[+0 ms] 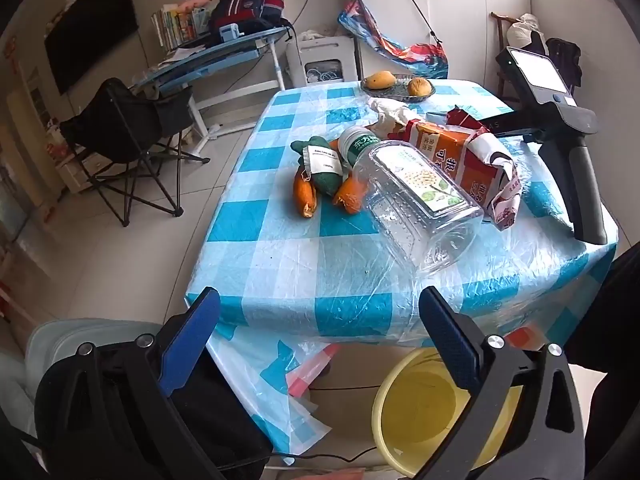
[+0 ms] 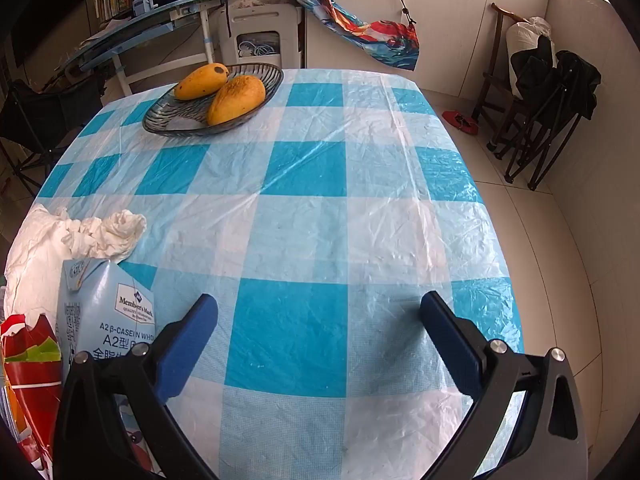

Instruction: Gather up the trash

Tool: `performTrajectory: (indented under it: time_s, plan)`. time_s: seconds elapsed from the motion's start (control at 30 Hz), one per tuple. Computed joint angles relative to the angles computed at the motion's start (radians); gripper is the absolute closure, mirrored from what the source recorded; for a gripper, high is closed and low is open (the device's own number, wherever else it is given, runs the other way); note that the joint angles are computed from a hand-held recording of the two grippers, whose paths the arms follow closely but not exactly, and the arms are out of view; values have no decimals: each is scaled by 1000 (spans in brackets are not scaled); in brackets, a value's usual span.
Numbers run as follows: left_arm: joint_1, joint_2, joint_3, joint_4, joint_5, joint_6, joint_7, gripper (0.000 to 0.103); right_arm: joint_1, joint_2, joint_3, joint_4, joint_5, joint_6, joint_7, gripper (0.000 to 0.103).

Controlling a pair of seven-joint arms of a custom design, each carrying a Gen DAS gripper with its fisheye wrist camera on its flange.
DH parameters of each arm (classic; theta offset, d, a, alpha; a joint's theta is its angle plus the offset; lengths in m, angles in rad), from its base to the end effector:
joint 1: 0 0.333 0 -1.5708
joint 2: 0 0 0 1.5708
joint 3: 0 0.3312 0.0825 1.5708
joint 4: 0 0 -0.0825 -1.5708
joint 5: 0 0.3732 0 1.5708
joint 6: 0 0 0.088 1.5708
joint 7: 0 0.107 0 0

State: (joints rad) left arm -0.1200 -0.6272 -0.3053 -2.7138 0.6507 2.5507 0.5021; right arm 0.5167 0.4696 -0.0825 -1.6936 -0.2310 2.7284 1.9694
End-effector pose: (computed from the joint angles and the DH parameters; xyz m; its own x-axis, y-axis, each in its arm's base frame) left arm 0.3297 -0.1624 0.4669 0.2355 -0.9604 -0.1486 -0.7447 -0.0801 -0.6626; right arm 0.6366 0.3147 0.4076 0.2348 -0.9720 0.0112 -0.8062 -0.2011 -0.5563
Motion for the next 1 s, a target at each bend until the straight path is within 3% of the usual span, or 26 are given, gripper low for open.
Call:
performTrajectory:
  time_s: [0.07,0.13,0.27,0.43,0.7,0.87,1.0]
  plan:
    - [13,-2,-1,-1,18,0,-2,7,0,0,0,0,0,0,0,6]
    - [31,-9,-46,8,60,-16,-34,7,1,0,-1,0,1,0,0,6]
    - [4,-36,-3,-19,50,21,-30,7,1,0,-1,0,1,0,-1,6]
    - [20,-5,-2,-14,62,60,-20,7,1,0,-1,0,1,0,-1,6]
    - [51,-52,-26,-50,84,148,-60,7,1,0,-1,0,1,0,-1,6]
    - [66,-81,-67,-40,112,96,-75,7,1,0,-1,1,2,-1,-1,6]
    - [41,-97,-16,-45,66,79,-71,7,1,0,-1,1,2,-1,-1,6]
